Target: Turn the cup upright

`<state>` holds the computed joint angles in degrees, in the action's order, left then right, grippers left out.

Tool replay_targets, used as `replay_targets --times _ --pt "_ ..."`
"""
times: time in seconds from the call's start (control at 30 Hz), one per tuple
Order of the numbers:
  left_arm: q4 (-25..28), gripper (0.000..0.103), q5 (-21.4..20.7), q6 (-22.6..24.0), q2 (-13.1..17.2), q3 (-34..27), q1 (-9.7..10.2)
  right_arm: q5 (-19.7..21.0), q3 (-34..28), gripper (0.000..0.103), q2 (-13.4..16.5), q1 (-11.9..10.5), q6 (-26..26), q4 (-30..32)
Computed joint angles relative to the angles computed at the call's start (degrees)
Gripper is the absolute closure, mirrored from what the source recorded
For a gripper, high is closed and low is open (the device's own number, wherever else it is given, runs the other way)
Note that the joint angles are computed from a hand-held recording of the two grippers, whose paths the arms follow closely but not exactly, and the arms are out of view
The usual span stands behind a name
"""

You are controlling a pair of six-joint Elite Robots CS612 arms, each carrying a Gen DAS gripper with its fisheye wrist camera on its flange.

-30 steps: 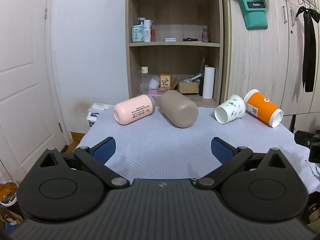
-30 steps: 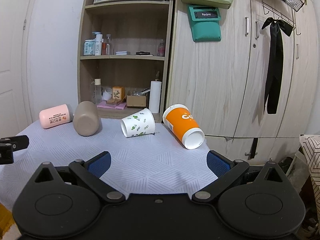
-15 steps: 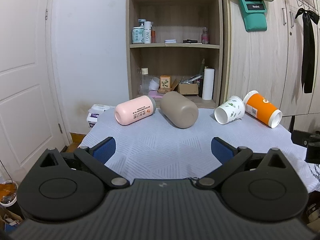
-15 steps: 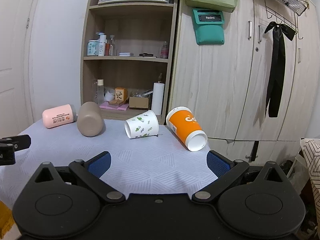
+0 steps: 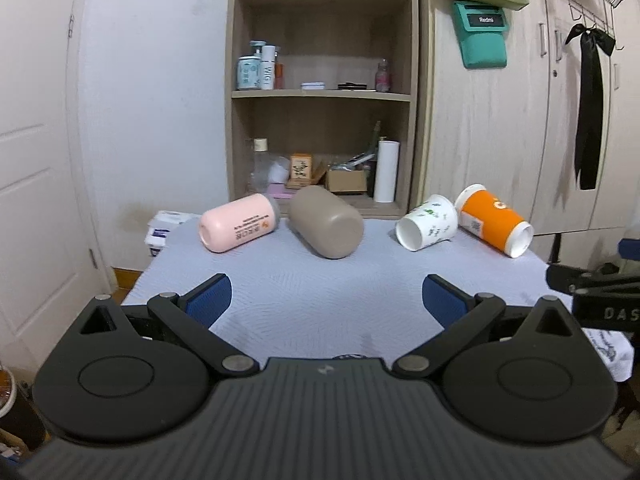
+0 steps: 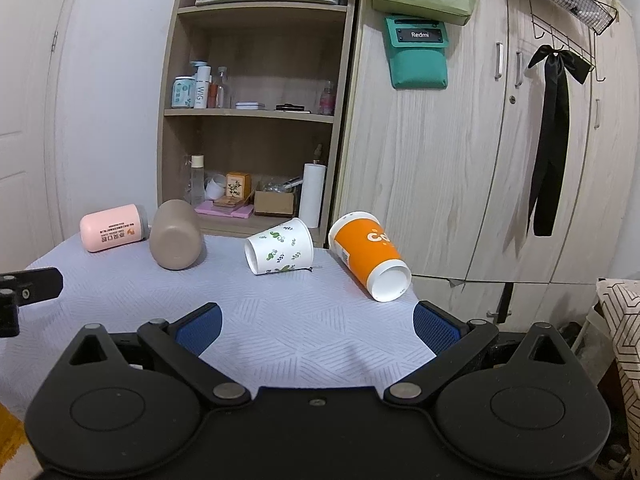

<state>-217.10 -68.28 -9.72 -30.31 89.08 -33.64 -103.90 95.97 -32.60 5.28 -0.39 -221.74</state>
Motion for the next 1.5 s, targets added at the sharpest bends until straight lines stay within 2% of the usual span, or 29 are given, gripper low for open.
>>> replay_targets --times 0.43,0.57,0.67,0.77,0.93,1.13,1.23,1.4,1.5 --pt "1.53 0.000 0.68 -0.66 0.06 -0.28 0.11 0.34 0.06 0.000 0.03 -0.21 0.37 0.50" --pt "2.84 0.000 -0.86 -0.76 -0.22 -0.58 0.39 0.78 -0.17 0.000 0.14 -0.34 0.47 0.91" --pt "4.51 0.000 -2.85 0.63 -0.57 -1.65 0.78 2.71 -0.39 0.000 0.40 -0.90 1.15 0.89" --pt "7.68 0.000 -5.47 3.34 -0.92 -3.77 1.32 7.42 -0.28 0.000 0.51 -2.24 3.02 0.57" --pt "17.42 0.000 -11.51 9.44 -0.93 -9.49 2.25 13.73 -1.47 0.000 1.64 -4.00 5.76 0.16" --pt "30.77 0.000 -19.92 16.20 1.08 -19.19 3.09 21.12 -4.80 0.000 2.66 -5.81 8.45 5.78" --pt "38.77 0.000 -23.59 18.09 3.01 -25.10 3.44 24.33 -6.74 0.000 3.14 -6.64 9.84 8.86" --pt "51.62 0.003 -28.22 20.58 7.65 -36.46 4.09 27.24 -8.56 0.000 3.86 -7.70 11.09 10.35" --pt "59.31 0.005 -29.59 22.75 10.82 -43.65 4.35 27.97 -10.41 0.000 4.40 -8.02 10.89 12.52"
